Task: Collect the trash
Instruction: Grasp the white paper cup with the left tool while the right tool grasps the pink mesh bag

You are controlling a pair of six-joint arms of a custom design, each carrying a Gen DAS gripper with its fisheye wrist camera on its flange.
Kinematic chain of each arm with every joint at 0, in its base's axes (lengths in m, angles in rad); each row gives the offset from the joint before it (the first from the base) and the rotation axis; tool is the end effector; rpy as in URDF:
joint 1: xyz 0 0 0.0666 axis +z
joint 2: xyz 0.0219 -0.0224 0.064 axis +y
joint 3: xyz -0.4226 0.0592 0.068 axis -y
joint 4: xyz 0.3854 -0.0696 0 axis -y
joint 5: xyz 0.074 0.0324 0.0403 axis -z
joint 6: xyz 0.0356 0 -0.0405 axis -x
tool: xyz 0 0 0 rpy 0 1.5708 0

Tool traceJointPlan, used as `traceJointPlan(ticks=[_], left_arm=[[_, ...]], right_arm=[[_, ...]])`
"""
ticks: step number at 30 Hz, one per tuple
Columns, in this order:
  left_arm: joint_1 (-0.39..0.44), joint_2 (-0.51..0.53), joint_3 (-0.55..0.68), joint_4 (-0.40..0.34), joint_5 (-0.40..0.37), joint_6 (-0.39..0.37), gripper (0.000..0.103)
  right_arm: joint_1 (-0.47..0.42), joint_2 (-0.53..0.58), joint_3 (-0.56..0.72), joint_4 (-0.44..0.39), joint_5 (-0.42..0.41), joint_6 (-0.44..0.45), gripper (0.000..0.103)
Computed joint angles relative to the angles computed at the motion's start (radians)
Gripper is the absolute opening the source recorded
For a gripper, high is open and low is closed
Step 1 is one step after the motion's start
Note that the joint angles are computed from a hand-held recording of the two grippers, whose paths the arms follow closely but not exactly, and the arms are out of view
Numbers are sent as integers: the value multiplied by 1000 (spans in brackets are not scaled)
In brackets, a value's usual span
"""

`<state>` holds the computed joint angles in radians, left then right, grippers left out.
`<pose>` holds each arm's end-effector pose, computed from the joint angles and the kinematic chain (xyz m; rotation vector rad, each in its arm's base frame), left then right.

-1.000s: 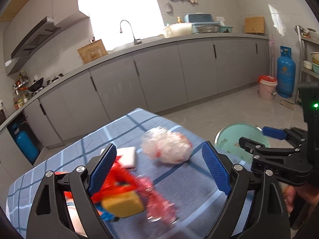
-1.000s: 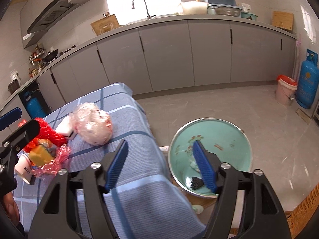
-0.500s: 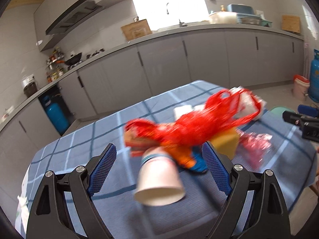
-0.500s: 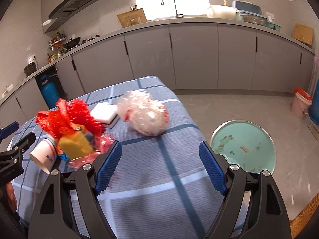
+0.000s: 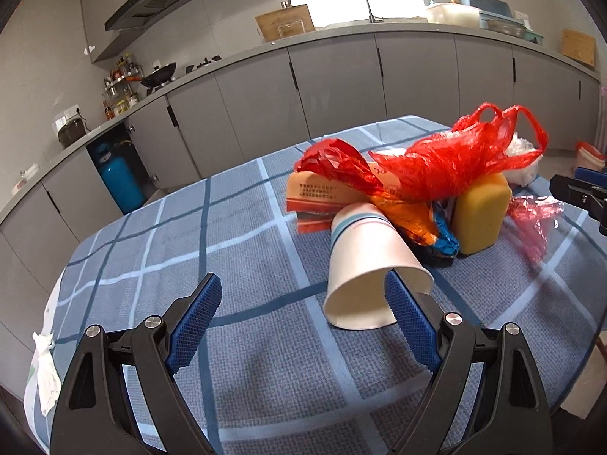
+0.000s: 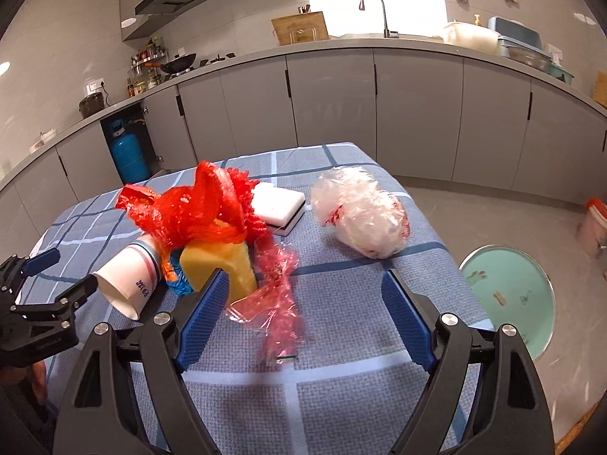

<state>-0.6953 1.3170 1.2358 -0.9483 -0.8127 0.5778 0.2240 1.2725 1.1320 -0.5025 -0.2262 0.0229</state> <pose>0.3360 -0.2472 0.4410 -0.1339 2.2263 0.4011 0.4187 0.1032 0.4352 -0.3976 2.1825 0.3615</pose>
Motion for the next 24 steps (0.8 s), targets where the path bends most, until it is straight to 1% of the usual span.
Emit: traceJointPlan(ticks=[5, 12, 14, 15, 16, 17, 18, 19, 20, 21, 22, 23, 24], left_arm=[[14, 10, -16, 21, 22, -19, 87], [35, 29, -19, 54, 20, -64, 85], [35, 29, -22, 68, 19, -75, 82], [35, 32, -18, 68, 21, -77, 76], [33, 37, -13, 65, 24, -76, 73], [31, 37, -13, 67, 28, -72, 71], [30, 38, -14, 67, 35, -69, 65], [28, 38, -14, 66, 44, -65, 60], [27, 38, -14, 66, 48, -60, 59], [26, 38, -15, 66, 52, -57, 54], [25, 37, -16, 67, 57, -56, 44], [26, 37, -15, 66, 62, -56, 39], [26, 36, -15, 66, 70, -56, 32]], right_arm=[[3, 14, 2, -8, -9, 5, 82], [15, 37, 1, -5, -9, 13, 82], [19, 43, 0, -3, -8, 16, 81], [22, 46, 0, -3, -7, 21, 81], [25, 51, 1, -9, -6, 27, 78], [26, 56, 4, -14, -10, 31, 71], [27, 63, 6, -22, -16, 35, 68], [27, 67, 8, -27, -20, 39, 62], [29, 71, 8, -31, -22, 43, 55], [30, 74, 8, -33, -25, 46, 51], [31, 76, 9, -36, -30, 49, 43], [32, 79, 11, -39, -34, 54, 36], [32, 81, 11, -42, -39, 57, 33]])
